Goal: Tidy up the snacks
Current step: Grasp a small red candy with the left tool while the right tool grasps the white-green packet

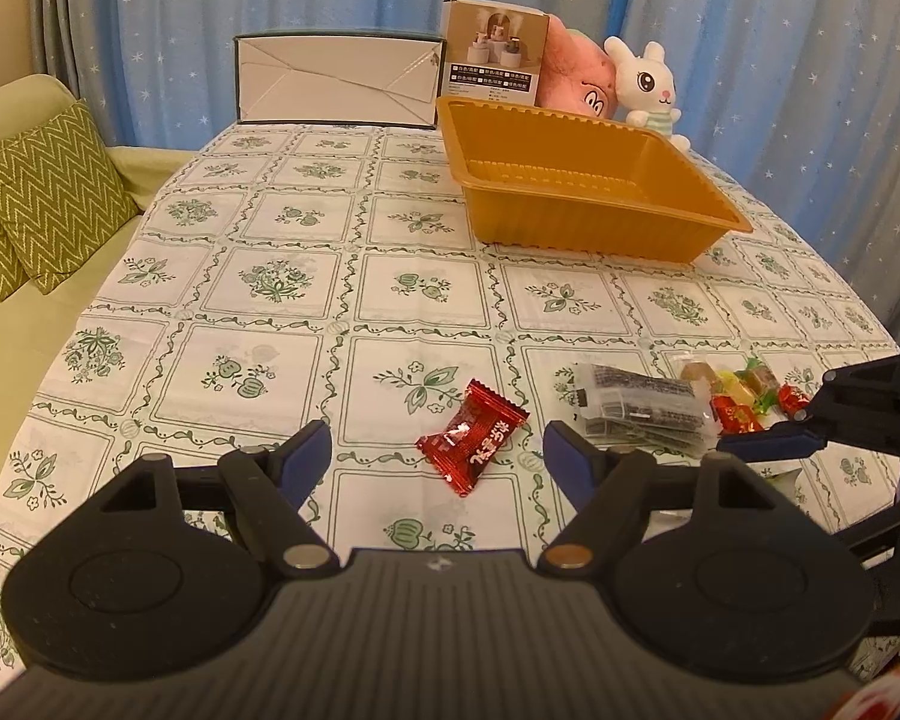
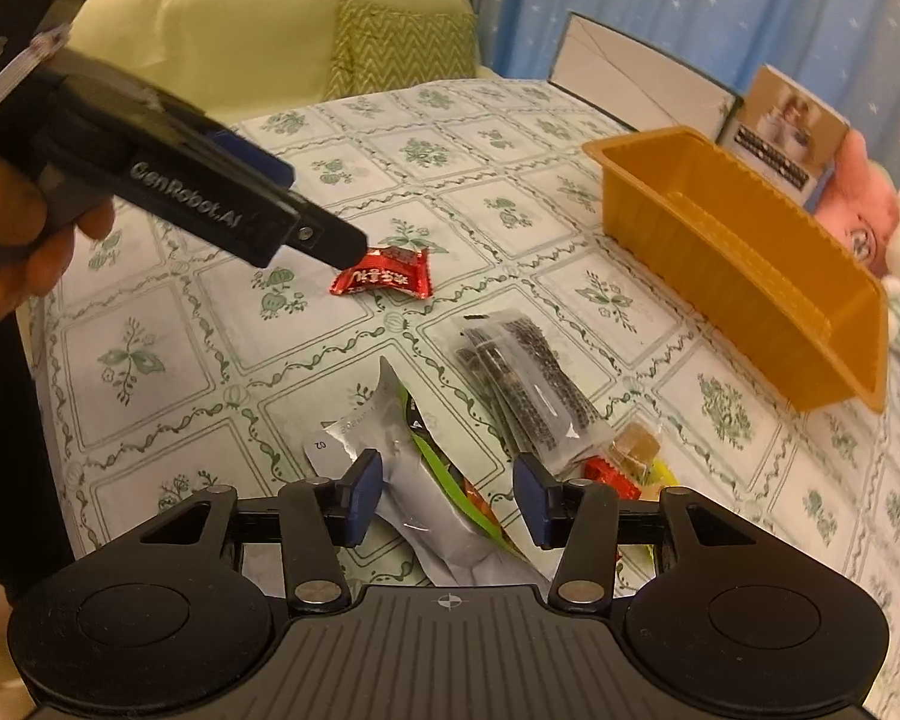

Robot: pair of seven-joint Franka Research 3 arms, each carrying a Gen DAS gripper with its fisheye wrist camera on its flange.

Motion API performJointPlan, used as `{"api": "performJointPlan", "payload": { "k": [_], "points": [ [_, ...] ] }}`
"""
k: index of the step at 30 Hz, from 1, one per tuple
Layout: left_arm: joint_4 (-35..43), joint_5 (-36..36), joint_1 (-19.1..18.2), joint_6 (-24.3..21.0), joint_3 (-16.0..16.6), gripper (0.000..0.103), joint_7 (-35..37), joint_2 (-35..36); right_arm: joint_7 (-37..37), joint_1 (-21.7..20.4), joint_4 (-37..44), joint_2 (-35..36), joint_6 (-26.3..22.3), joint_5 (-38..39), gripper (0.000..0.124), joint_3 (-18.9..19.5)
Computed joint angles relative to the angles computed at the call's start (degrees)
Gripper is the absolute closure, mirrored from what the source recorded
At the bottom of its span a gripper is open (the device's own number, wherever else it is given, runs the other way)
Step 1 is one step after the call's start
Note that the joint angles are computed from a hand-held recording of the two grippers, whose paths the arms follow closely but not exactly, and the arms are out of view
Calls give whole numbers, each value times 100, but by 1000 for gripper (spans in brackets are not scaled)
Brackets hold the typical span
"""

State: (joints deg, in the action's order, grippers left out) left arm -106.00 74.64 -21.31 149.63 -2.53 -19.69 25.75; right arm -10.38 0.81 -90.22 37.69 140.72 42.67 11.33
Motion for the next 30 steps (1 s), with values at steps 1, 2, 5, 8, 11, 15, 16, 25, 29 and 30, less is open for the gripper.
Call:
{"api": "performJointPlan", "payload": {
  "k": [1, 2, 5, 8, 11, 15, 16, 25, 29, 30],
  "points": [
    [7, 10, 8, 31, 1, 28, 12, 7, 207, 38, 31, 14, 14, 9, 84, -40],
    [27, 3, 26, 73, -2, 28, 68, 21, 490, 78, 107, 47, -45, -19, 88, -95],
    [130, -83, 82, 182, -10, 28, 437, 98, 1399, 140, 289, 118, -129, -52, 89, -215],
    [301, -422, 186, 271, -44, 30, 1227, 247, 2024, 102, 426, 157, -316, -97, 91, -243],
    [476, -875, 276, 357, -55, 39, 2161, 417, 2645, 66, 652, 255, -550, -140, 92, -272],
    [638, -1189, 284, 523, 26, 47, 3187, 589, 2856, -18, 845, 367, -591, -153, 89, -203],
    [675, -1280, 290, 568, 36, 50, 3432, 631, 2761, -40, 815, 352, -537, -149, 83, -169],
    [773, -1959, 179, 1031, 262, 72, 4438, 820, 563, -146, -36, -25, 227, -67, 66, 94],
    [799, -2129, 92, 1048, 341, 80, 4545, 832, 102, -91, -243, -38, 673, 29, 66, 116],
    [808, -2142, 63, 1034, 365, 80, 4548, 835, 230, -61, -159, 10, 614, 3, 66, 73]
  ]
}}
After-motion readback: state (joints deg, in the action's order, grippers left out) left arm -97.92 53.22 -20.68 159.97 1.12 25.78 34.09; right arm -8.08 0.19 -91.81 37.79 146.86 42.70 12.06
